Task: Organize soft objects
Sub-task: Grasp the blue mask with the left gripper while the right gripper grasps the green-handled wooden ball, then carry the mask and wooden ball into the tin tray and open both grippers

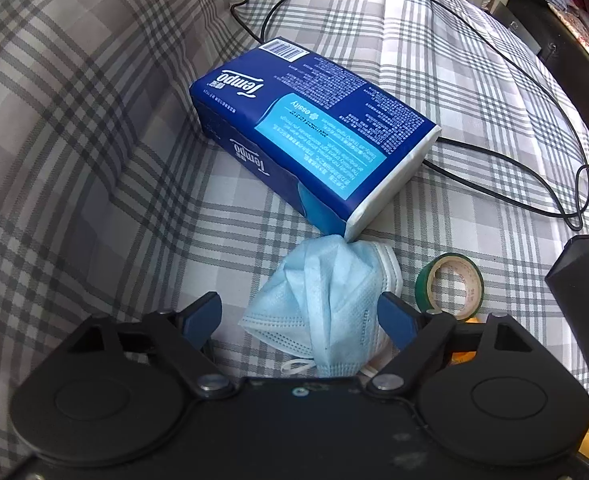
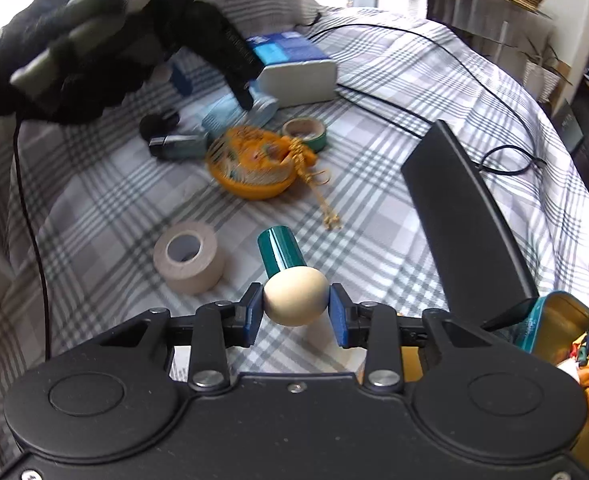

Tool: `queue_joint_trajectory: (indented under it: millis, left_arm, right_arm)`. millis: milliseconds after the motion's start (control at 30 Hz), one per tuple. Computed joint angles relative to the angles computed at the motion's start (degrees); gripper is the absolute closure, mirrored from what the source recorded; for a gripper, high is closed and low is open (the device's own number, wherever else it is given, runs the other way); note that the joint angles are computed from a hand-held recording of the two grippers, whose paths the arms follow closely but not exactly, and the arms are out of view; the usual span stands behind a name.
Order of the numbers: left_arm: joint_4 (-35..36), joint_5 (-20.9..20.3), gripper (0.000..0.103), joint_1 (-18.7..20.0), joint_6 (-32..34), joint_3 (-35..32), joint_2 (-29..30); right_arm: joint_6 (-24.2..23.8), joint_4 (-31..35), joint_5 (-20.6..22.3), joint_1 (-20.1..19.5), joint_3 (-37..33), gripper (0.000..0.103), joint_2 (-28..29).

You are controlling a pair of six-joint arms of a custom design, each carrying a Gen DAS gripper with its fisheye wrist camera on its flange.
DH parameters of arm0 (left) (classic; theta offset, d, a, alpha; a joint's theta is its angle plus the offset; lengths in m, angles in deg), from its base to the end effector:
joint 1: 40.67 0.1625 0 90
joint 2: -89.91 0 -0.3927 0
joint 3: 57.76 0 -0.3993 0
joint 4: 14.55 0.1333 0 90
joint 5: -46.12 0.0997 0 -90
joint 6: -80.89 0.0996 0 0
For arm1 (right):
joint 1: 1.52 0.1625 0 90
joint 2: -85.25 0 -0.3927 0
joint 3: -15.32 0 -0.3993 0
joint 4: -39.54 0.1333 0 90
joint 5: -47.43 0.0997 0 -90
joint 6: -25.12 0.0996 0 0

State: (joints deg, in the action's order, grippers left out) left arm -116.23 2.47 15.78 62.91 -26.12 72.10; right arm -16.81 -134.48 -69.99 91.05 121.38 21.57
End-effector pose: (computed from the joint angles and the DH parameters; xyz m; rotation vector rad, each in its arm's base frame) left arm -0.3034 -0.8291 0.1147 0.3395 2.3430 -0.4005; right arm 0.1144 -0.5978 0.2455 0.6971 -2.2874 0.6569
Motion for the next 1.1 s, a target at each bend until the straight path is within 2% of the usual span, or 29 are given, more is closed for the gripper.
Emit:
queue_joint_trajectory:
  millis: [133,233,367,633,700,767,800,867,967,1100]
  left_arm:
    - [-1.51,0.0,0.012,0.14,0.68,0.17,0.46]
    - [-5.51,-0.49,0.011,-0.1,3.0,2.82,-0.55]
    - [-9.19,-0.48,0.002,-0.5,6.07,4.61,-0.88]
    - [-0.69,0.7,0.002,0.61,-0.3,-1.4,2.45]
    - [0.37,-0.32,0.005,0.96,-1.52,-2.56,2.87]
    - [1.25,-2.16,0.02,1.31,-2.18,-4.02,3.26]
    - [1.53,-2.42,0.024,1.36,-2.38,-4.46,3.4]
    - [0.99,-2.65,0.043,1.3,-1.65,-3.98,3.05]
    - [0.05,-1.82,0.052,0.83,-1.02,-2.99,2.54]
    - [-1.78,-1.22,0.056,-0.08,-0.59,-0.69,1.17]
  right_arm:
    - [-0.6,-0.68,0.43,0.1,0.13,0.066,0.09]
    - [-1.13,-1.18,0.83,0.1,0.39,0.066,0.03]
    - [-0.87,-1.38,0.93,0.1,0.33,0.066,0.1]
    - [-1.14,-2.01,1.35,0.12,0.65,0.066,-0.07]
    - [-1.12,-2.3,1.51,0.1,0.7,0.066,-0.11]
    - [-1.12,-2.54,1.69,0.06,0.77,0.066,-0.18]
    - [-1.07,-2.62,1.75,0.04,0.78,0.066,-0.21]
    - [-1.05,-2.88,1.76,0.01,0.79,0.066,-0.23]
    - [-1.0,-3.52,1.98,-0.07,0.85,0.066,-0.32]
    - [-0.85,-4.77,2.55,-0.23,0.98,0.066,-0.49]
